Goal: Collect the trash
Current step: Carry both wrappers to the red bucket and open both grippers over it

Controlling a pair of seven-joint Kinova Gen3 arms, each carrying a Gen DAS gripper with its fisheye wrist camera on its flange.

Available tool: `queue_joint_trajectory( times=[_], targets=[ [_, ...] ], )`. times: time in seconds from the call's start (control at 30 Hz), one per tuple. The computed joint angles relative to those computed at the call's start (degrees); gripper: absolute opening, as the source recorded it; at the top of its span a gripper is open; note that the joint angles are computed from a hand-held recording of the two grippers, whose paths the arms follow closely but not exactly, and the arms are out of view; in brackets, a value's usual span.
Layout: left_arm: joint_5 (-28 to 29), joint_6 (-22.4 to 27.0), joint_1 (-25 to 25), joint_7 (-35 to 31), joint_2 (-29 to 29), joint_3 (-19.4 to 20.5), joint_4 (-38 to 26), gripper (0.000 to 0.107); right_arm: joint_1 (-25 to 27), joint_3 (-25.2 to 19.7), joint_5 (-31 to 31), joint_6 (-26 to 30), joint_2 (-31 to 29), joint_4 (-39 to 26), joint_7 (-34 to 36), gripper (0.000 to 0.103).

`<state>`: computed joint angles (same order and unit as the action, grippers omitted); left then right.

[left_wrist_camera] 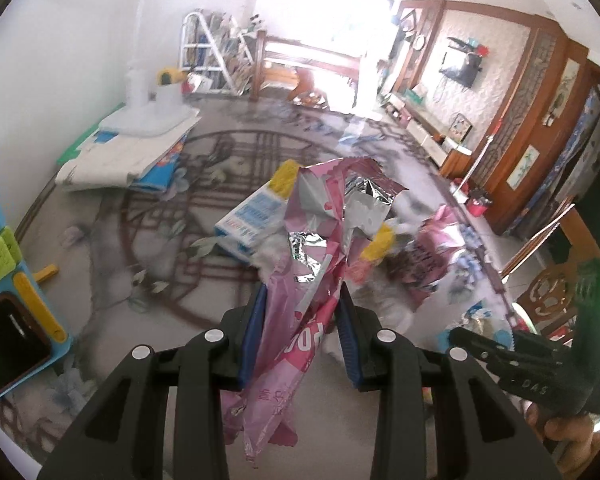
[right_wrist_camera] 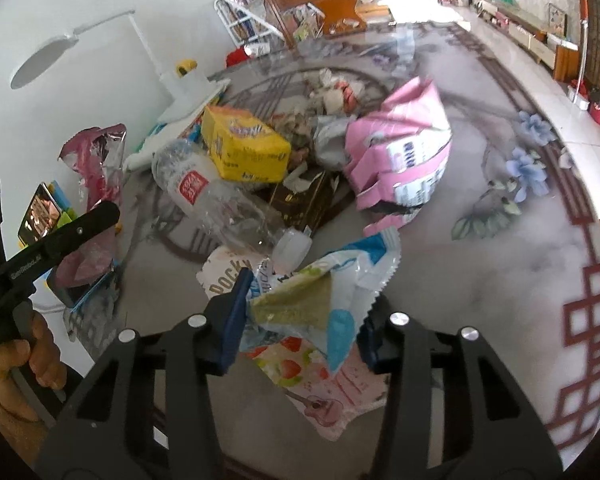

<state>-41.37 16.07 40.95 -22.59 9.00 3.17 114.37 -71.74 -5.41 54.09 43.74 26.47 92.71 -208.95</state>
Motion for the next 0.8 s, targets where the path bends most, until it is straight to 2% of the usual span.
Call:
queue_joint_trajectory(
  times=[0.13, 0.3, 0.53, 0.7, 0.8],
  targets=[
    [-5.1, 0.8, 3.8, 5.0, 0.7, -0.7, -1.5, 0.032, -2.3, 0.1, 2.5, 4.3, -1.4, 0.9, -3.2, 0.045],
    [-5.4, 0.9, 5.5, 4.9, 2.3, 0.6, -3.9, 0.032, -2.5, -1.8, 4.5, 8.1, -2.6, 2.5, -6.4, 0.045],
    [-2.8, -1.0, 8.0, 4.1, 3.7, -0.4, -5.9, 0.032, -2.6, -4.7, 9.6, 12.6, -6.0, 7.0, -15.3, 0.045],
    [0.8, -2.3, 10.1, 1.3, 5.1, -1.6, -7.6, 0.032, -2.1, -8.1, 10.7, 17.0, -8.6, 9.5, -18.4, 0.045],
    [4.1, -2.7, 10.5, -2.4, 6.2, -0.9, -8.8, 0.032, -2.2, -10.1, 10.1, 20.7, -10.2, 10.4, -18.4, 0.045]
  ],
)
